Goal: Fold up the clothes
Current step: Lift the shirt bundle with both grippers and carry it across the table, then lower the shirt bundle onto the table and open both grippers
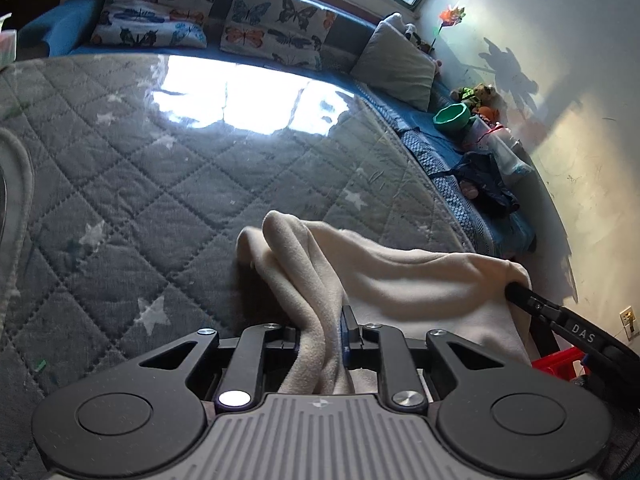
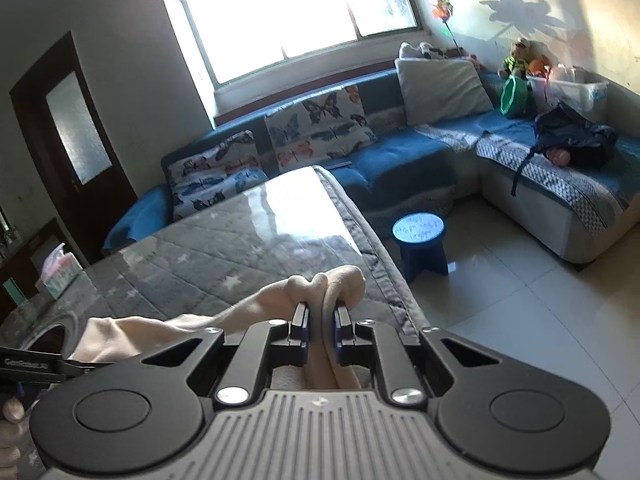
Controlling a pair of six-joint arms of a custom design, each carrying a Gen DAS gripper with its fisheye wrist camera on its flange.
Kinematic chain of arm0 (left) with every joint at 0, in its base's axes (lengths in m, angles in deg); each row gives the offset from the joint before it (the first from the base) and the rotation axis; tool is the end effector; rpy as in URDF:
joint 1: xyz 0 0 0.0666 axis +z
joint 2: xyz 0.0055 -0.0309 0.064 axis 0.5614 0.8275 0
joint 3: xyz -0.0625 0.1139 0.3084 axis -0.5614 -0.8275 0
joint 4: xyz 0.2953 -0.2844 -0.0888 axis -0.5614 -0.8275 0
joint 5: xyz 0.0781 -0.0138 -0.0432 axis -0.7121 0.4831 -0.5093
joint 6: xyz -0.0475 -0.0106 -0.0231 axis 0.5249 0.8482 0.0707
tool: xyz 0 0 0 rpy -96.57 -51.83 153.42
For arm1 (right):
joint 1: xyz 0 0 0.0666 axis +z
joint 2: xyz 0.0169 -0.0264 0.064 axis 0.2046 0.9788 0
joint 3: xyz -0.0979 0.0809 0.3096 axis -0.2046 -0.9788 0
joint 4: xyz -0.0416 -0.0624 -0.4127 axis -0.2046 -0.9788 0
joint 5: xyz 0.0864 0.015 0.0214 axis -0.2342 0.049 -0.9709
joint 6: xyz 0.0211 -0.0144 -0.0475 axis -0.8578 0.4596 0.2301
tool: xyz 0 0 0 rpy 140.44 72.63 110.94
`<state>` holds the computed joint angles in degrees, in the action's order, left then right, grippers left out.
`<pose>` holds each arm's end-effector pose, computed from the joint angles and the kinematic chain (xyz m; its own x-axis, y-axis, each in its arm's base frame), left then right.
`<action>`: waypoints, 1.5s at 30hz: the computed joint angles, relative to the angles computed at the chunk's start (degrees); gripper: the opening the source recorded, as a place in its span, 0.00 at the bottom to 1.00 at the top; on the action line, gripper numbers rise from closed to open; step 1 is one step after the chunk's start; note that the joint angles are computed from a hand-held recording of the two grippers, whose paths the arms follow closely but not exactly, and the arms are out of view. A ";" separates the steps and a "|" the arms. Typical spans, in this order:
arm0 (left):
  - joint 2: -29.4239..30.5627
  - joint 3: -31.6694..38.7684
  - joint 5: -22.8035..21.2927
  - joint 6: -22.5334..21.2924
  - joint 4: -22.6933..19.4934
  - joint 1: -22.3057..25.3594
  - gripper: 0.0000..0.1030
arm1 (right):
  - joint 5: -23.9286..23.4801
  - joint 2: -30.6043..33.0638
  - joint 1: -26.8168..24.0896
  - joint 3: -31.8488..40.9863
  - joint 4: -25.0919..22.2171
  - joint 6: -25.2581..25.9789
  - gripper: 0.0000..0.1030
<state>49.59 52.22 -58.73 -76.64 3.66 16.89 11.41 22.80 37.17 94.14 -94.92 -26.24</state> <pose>0.6186 -0.2094 0.2637 -0.8145 0.1540 -0.5593 0.4381 0.7953 -0.4190 0.4628 0.2008 0.2367 -0.4459 0.4385 -0.7803 0.3247 0.8916 0.3155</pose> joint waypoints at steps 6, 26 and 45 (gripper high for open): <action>0.88 1.50 3.83 -3.16 -5.06 1.01 0.18 | -1.76 0.06 -0.43 -0.01 -2.59 -0.08 0.10; -1.52 0.55 2.91 -5.56 0.23 2.25 0.36 | -2.03 -0.03 0.89 2.94 -5.98 6.88 0.21; 5.54 6.42 4.81 -7.38 -1.33 -1.23 0.29 | -3.27 9.83 1.59 11.87 -7.53 11.42 0.22</action>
<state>55.13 58.64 -53.92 -84.02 2.33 15.66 8.14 32.62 38.76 106.01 -102.45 -14.83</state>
